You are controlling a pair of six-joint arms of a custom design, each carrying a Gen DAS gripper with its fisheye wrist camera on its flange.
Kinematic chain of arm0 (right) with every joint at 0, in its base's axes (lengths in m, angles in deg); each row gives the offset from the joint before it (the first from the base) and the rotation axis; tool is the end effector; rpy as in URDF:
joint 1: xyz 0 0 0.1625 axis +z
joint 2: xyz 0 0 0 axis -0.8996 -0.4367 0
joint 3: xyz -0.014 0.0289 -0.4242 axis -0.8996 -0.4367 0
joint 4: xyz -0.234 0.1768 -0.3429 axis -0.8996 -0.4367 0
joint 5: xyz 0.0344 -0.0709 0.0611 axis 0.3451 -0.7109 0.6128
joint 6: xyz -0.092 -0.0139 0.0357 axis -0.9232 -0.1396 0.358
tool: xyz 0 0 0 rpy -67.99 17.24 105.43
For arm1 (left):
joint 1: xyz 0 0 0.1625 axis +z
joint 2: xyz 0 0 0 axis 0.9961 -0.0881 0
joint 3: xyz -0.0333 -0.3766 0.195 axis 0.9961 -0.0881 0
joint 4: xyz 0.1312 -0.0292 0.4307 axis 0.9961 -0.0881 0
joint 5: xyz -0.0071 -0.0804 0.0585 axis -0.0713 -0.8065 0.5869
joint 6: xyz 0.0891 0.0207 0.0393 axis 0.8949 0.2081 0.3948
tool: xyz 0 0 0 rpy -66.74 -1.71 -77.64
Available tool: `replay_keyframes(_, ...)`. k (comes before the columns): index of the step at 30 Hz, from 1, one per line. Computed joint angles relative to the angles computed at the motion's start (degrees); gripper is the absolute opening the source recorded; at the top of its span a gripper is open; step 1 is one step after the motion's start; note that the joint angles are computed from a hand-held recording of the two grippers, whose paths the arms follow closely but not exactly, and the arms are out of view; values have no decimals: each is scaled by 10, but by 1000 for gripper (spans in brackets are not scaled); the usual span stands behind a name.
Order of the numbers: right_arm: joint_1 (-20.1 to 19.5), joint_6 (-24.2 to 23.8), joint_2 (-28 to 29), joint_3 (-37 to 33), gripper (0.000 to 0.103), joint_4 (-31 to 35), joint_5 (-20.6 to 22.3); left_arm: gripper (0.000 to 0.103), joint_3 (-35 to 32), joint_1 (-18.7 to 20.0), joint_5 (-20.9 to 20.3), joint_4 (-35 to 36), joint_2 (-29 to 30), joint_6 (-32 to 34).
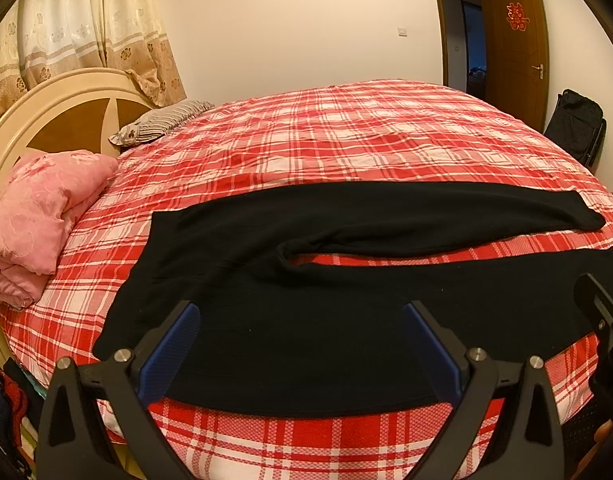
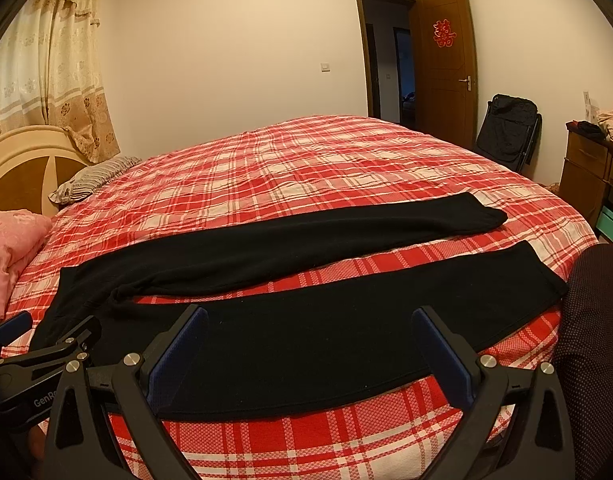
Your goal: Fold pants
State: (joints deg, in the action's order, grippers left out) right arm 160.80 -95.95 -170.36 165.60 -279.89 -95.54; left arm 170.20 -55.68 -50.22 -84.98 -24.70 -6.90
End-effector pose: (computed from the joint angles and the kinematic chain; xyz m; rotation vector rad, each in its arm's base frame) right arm 0.1310 -0.4323 0.3247 0.2489 -2.1205 1.2438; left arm -0.3843 -0.4746 0.0588 0.3301 2.0056 -0.9747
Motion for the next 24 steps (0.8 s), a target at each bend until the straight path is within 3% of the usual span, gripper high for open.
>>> replay_keyframes(24, -5, 11, 14, -14, 102, 15, -9, 103, -5, 1, -2, 12, 2, -7)
